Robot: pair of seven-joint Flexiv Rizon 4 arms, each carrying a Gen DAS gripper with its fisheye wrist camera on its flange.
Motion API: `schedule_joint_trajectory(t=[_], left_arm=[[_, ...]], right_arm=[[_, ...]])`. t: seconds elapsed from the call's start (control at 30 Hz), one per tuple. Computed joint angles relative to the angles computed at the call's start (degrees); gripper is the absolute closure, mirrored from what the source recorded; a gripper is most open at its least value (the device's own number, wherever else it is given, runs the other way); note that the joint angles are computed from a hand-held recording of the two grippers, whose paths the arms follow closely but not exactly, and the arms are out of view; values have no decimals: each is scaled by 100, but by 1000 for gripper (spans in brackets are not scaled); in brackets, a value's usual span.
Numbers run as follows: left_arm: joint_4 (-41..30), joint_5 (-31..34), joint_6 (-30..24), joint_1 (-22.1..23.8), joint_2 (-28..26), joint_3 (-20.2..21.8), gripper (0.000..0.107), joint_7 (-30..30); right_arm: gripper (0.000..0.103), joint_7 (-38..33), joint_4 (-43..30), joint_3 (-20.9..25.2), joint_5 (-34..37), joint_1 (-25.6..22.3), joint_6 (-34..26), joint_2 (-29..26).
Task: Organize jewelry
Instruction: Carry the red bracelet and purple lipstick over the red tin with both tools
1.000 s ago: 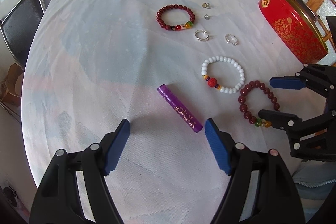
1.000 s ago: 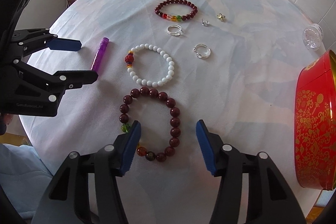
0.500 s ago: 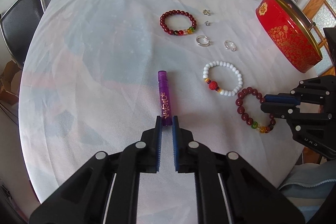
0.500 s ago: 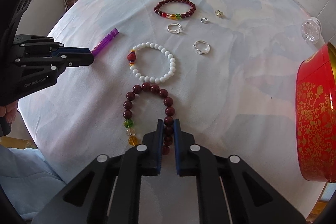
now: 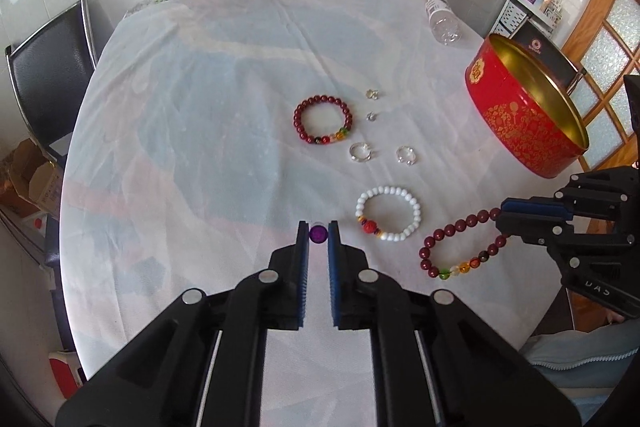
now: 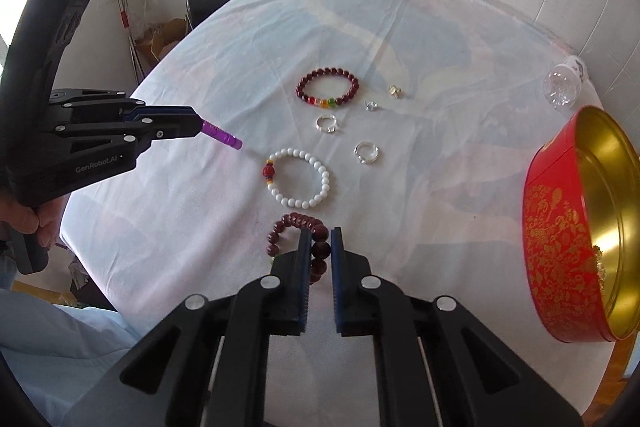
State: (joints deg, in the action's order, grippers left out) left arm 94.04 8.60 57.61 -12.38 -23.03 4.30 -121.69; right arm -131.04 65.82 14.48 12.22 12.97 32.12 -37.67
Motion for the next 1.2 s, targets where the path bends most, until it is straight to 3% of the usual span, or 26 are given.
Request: schedule_joint_trajectory(t=[0.63,1.2], left_arm=[[-1542,511,-247,-374,-472,75,97,-155],[-4074,197,-1125,-548,-1849,-20,97,745]], right_arm=[[92,-356,-609,8,571,-547,326,178],[92,68,-1910,-106,775,-965,293,-513]])
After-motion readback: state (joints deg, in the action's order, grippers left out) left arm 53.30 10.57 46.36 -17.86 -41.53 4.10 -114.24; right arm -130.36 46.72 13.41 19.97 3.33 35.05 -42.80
